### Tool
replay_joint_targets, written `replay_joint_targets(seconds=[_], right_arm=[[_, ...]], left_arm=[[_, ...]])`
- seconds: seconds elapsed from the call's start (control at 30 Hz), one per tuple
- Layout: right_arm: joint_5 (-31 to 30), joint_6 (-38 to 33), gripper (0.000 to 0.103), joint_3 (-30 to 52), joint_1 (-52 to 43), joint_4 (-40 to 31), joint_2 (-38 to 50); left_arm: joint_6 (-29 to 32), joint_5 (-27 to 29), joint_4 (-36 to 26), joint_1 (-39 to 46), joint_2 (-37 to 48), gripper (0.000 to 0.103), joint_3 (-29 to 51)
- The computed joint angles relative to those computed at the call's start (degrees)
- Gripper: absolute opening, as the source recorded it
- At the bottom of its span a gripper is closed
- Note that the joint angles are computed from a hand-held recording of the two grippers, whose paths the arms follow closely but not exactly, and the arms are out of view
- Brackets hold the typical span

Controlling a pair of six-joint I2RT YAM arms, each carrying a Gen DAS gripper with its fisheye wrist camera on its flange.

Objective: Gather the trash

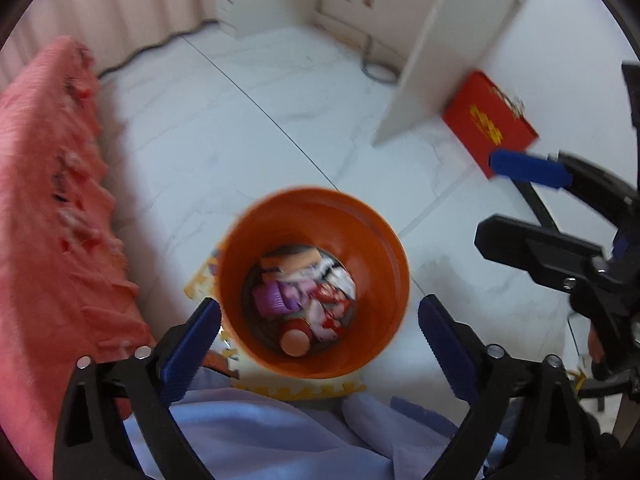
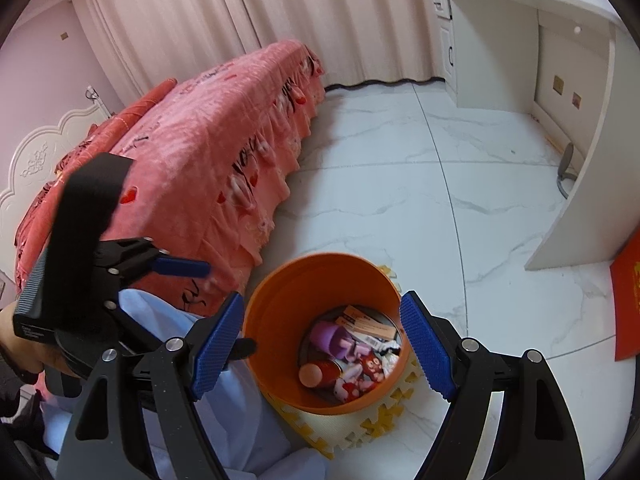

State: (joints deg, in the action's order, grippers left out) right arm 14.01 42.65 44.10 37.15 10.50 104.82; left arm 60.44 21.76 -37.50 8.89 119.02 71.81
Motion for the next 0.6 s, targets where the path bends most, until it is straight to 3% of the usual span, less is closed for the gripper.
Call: replay_joint_targets(seconds=[0.3,0.6], right_arm=[[6.7,-1.2,0.093,8.2,6.2,-5.4,-3.4],[11.8,-3.8,0.098,22.7,13.5,-8.9,1.7]], left_arm=[[-3.1,5.6,0.0,12.5,-10.4,0.097,0.7],[-6.5,9.2,4.9,27.8,-17.2,0.097,0.2]])
